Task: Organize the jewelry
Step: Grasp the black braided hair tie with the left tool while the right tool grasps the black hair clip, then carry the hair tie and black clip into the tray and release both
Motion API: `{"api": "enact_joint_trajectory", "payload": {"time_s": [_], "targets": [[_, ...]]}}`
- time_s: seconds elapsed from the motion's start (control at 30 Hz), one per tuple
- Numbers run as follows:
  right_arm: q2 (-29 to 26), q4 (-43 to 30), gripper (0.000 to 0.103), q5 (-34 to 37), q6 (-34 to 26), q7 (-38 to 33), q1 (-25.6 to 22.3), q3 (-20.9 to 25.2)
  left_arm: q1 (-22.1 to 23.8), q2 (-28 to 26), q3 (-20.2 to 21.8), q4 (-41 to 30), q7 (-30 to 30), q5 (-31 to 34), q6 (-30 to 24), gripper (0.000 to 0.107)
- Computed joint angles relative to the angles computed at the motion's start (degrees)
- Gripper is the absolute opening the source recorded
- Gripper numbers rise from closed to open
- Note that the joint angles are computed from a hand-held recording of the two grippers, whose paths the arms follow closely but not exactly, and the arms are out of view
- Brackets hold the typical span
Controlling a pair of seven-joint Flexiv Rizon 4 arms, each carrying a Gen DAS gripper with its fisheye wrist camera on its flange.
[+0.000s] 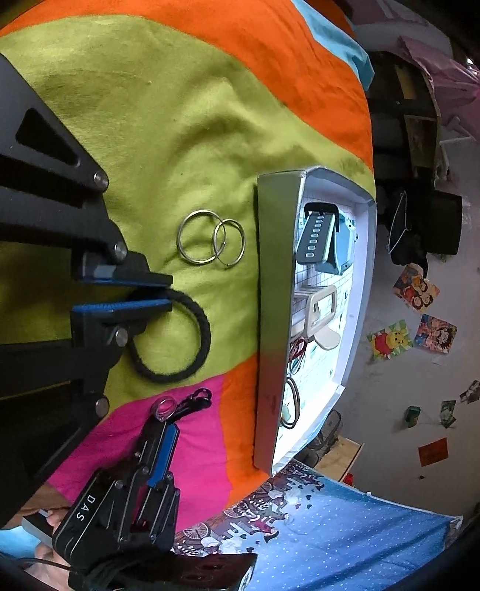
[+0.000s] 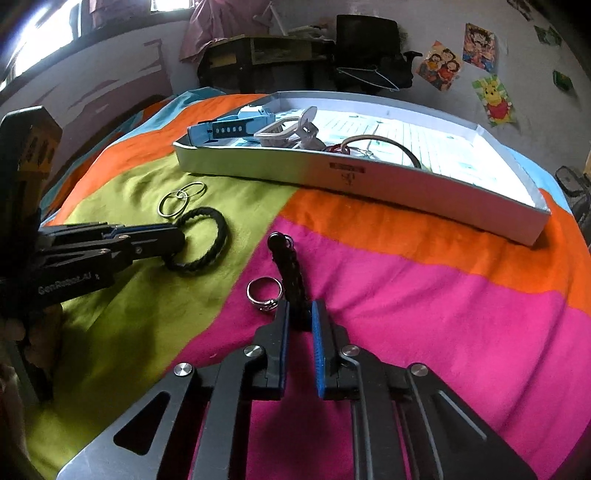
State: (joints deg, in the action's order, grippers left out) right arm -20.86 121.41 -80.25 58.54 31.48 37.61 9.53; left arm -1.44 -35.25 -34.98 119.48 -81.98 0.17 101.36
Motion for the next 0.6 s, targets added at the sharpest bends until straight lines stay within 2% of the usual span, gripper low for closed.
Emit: {"api": "enact_joint_trajectory", "payload": {"time_s": [0.13,0.17,0.2,0.3,0.6], "targets": [[0.4,0.3,0.009,-1.1,-1.0,1.7,0.3,0.0,-0.1,0.2,0.1,0.7,-0.8,0.4,1.4,0.006],[0.8,0.6,0.009,-2.6,-1.2,3.0,0.3,-0.2,-0.6,0.5,0.7,0.7,-0.9,0.6,1.9,0.006],[1.2,0.9,0.002,-5.1,-0.9,4.9,0.0,-0.4,-1.3,0.9,1.5,0.7,-1.1,0.8,2.2,0.006],[2.5,1.8,0.002,-12.1,-0.7,12.2,-1.5,-0.2,-2.4,1.9,2.5,0.9,-1.2,1.7,3.1,0.006],[3.4,2.4,0.002,-14.0,-2.6,14.4,-3.3,1.7,-2.3,3.4,2.5,1.1,-2.0,2.6,3.2,0.006]]}}
